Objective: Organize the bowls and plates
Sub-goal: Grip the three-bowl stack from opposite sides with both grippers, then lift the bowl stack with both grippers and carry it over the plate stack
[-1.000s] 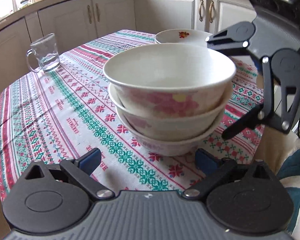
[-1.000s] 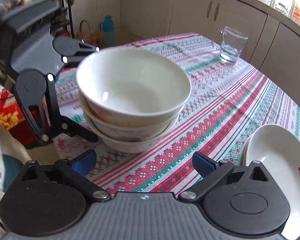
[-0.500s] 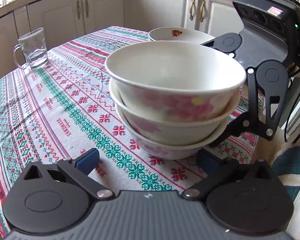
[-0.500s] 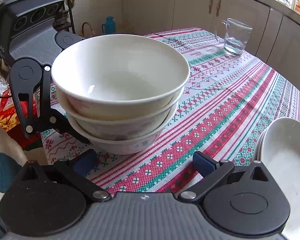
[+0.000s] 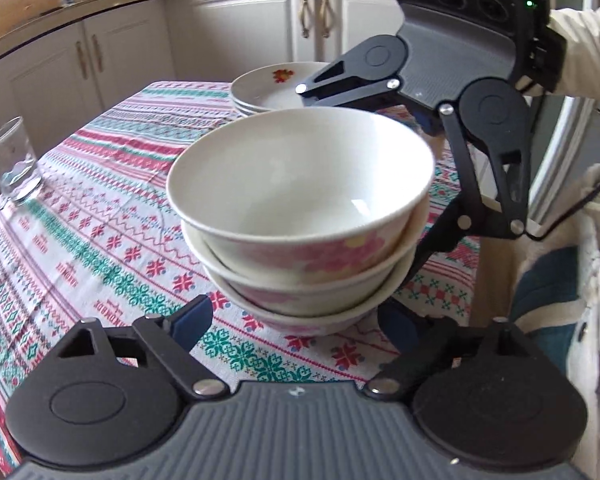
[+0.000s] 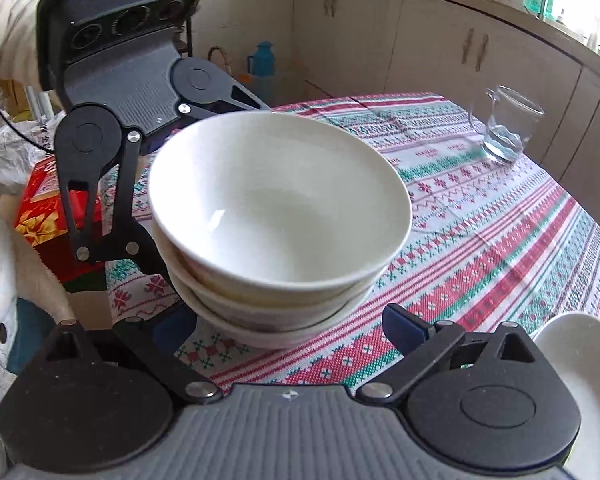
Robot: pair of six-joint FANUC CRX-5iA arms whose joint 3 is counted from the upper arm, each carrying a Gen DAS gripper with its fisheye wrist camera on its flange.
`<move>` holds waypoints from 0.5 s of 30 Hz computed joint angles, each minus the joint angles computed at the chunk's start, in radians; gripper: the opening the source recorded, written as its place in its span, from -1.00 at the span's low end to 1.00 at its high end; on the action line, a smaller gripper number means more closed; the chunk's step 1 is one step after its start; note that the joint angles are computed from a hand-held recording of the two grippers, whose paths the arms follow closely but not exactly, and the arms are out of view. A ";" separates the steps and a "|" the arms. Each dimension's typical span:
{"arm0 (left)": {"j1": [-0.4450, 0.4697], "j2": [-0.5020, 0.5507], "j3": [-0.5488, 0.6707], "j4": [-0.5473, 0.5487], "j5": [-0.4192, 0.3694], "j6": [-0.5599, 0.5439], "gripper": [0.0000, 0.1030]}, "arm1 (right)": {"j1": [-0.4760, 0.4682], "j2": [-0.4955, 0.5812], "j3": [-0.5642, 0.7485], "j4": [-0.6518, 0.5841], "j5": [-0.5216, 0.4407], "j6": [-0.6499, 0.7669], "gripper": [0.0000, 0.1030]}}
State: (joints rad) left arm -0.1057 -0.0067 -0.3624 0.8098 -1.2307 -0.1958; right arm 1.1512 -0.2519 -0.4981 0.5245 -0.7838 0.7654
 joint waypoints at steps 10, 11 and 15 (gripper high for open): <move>0.000 0.045 0.039 0.009 -0.058 -0.033 0.65 | -0.021 0.012 0.040 -0.076 -0.003 0.096 0.88; 0.000 0.047 0.042 0.007 -0.062 -0.035 0.65 | -0.024 0.014 0.044 -0.085 -0.002 0.109 0.86; 0.000 0.058 0.056 0.002 -0.079 -0.041 0.64 | -0.032 0.022 0.067 -0.120 -0.015 0.153 0.82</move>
